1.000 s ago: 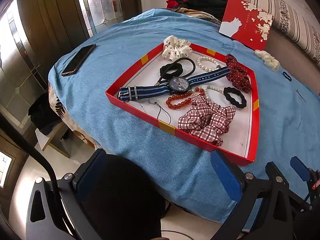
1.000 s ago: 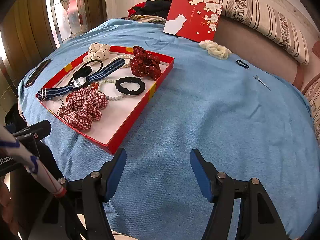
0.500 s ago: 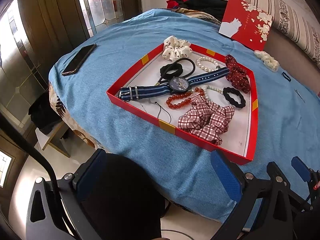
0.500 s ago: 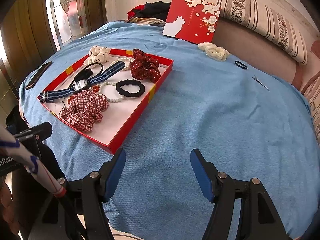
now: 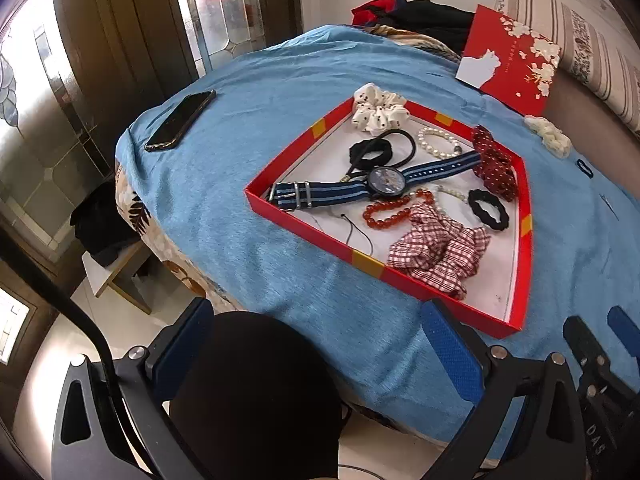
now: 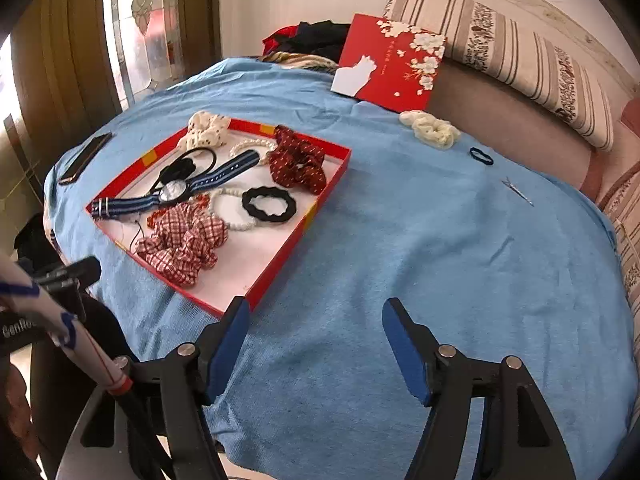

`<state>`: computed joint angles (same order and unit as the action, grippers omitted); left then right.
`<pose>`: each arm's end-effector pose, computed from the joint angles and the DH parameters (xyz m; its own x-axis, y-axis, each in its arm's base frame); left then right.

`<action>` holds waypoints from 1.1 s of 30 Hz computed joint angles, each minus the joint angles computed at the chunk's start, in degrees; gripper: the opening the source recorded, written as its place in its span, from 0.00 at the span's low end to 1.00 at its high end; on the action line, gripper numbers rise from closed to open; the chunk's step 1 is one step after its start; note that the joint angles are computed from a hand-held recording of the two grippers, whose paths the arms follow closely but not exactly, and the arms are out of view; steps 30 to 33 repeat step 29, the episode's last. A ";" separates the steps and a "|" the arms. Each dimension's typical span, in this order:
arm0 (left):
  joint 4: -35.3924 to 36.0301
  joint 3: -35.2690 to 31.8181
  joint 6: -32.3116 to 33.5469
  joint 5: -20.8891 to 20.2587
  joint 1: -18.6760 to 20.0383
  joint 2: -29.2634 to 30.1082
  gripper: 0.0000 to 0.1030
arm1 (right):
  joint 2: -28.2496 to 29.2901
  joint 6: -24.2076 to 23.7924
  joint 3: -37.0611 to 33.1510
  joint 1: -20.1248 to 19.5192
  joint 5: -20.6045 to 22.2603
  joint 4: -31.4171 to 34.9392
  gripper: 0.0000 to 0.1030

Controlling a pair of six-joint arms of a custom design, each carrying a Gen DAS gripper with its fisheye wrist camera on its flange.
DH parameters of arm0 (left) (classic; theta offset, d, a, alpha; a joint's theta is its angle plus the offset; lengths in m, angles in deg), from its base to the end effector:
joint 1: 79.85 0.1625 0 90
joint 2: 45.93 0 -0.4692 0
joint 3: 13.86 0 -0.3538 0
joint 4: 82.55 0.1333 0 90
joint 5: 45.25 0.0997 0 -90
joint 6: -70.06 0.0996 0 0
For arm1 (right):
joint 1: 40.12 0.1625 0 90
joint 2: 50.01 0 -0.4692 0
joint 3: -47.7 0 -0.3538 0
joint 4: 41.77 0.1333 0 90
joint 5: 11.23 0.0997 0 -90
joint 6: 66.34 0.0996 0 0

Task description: Organize jewelry

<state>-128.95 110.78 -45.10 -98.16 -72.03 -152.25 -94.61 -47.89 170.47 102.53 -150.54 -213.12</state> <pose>-0.1529 -0.2162 0.3762 -0.6000 -0.4247 -0.6779 0.1806 0.7536 -0.6320 0.4403 -0.2633 0.0864 -0.6581 -0.2757 0.7006 -0.6172 0.7306 -0.2922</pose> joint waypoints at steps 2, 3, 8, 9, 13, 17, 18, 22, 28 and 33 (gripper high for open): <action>-0.41 0.15 0.07 -0.01 -0.99 0.33 1.00 | -0.46 0.24 0.27 -0.11 -0.21 0.16 0.72; -0.28 0.16 0.10 0.10 -1.20 0.29 1.00 | -0.64 0.50 0.39 -0.12 -0.38 0.40 0.72; -1.33 0.93 0.46 -0.45 -3.26 1.57 1.00 | -1.72 1.93 1.37 -0.31 -1.17 0.72 0.72; -1.37 1.08 0.77 -0.58 -3.38 1.49 1.00 | -1.91 2.41 1.44 -0.31 -1.61 1.11 0.72; -3.04 2.30 2.73 -1.19 -4.15 2.84 1.00 | -3.01 4.38 1.76 -0.61 -1.98 2.02 0.72; -3.08 2.55 2.97 -1.26 -4.54 2.84 1.00 | -3.77 3.72 1.92 -0.59 -1.52 1.30 0.72; -3.29 2.64 2.60 -1.32 -4.58 2.99 1.00 | -3.81 3.31 1.89 -0.48 -1.65 1.04 0.73; -3.04 2.35 2.14 -1.07 -4.58 2.91 1.00 | -3.83 2.76 2.07 -0.51 -1.22 -0.02 0.73; -3.45 1.01 6.10 1.33 -3.25 4.45 1.00 | -4.26 2.64 3.14 -1.21 -0.50 -1.34 0.74; -3.90 0.81 7.11 2.04 -2.99 4.78 1.00 | -4.41 2.68 3.42 -1.44 -0.49 -1.59 0.74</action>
